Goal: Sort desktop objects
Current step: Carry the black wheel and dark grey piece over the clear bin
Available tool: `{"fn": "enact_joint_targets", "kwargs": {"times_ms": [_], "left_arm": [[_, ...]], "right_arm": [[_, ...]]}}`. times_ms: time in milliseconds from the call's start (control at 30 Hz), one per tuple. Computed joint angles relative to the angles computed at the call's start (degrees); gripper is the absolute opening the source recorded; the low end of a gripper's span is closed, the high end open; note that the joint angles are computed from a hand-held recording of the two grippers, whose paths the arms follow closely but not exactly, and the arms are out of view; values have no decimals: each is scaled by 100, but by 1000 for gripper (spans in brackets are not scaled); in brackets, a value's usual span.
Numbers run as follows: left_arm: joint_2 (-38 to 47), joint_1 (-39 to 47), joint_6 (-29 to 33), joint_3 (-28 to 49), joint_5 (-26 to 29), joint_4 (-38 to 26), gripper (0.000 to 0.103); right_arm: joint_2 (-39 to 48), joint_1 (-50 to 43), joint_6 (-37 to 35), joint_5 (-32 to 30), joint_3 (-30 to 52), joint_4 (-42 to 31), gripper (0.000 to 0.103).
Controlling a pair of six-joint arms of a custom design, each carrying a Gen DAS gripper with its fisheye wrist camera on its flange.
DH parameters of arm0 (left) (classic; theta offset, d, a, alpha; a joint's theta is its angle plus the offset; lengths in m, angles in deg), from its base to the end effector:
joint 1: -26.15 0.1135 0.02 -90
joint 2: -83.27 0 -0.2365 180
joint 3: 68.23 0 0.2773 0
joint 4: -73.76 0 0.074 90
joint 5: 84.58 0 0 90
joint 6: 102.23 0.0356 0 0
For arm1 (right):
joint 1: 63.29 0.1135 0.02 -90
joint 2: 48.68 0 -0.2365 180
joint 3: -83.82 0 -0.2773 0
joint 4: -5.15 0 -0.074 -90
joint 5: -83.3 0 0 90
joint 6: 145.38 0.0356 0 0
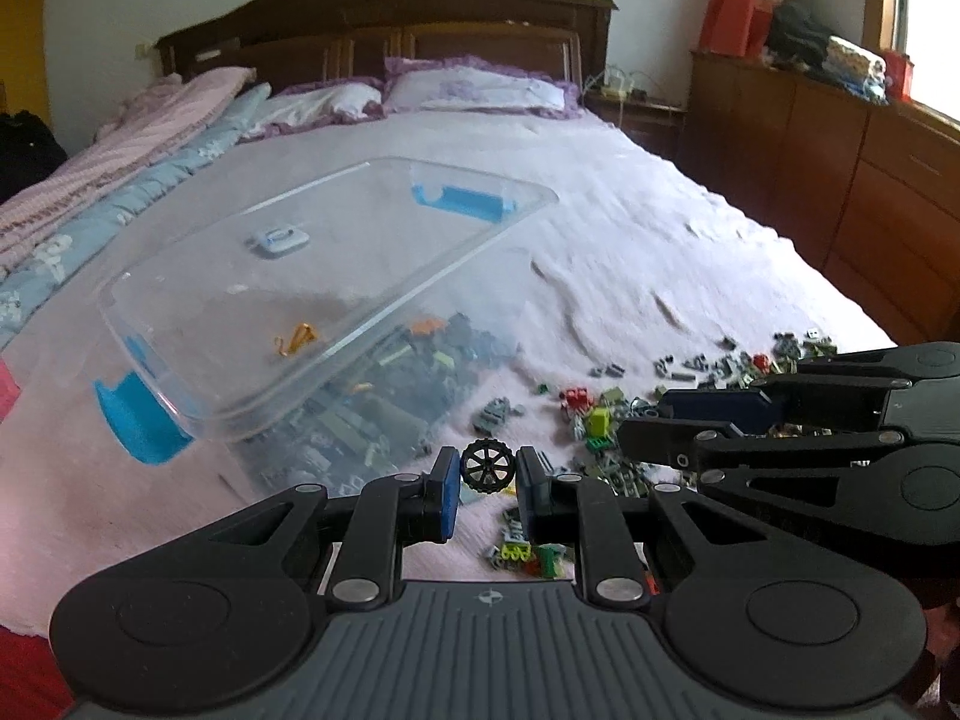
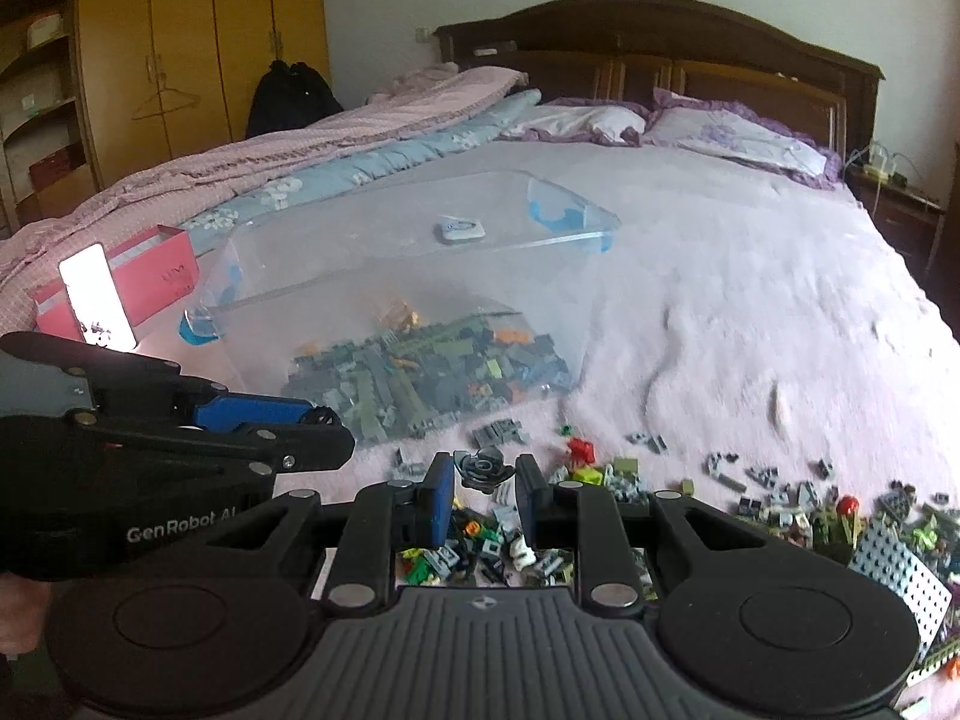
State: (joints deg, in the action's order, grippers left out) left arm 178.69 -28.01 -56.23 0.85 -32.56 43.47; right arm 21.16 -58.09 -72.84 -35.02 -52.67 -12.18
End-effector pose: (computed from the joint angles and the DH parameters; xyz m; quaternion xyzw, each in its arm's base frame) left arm 0.2209 -0.2685 0.1407 -0.0129 0.9105 -0.0010 0.4134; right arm 0.2606 0.0407 0.1398 -0.2695 0.8551 0.1829 0.4033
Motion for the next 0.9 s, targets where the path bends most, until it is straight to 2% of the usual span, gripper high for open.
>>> {"fn": "enact_joint_targets", "kwargs": {"times_ms": [500,900], "left_arm": [[-403,239,320,77,-338,-182,21],[-707,817,800,29,-457,-27,21]], "right_arm": [[19,355,157,-15,508,4,24],[929,893,327,201,1611,218,24]]}}
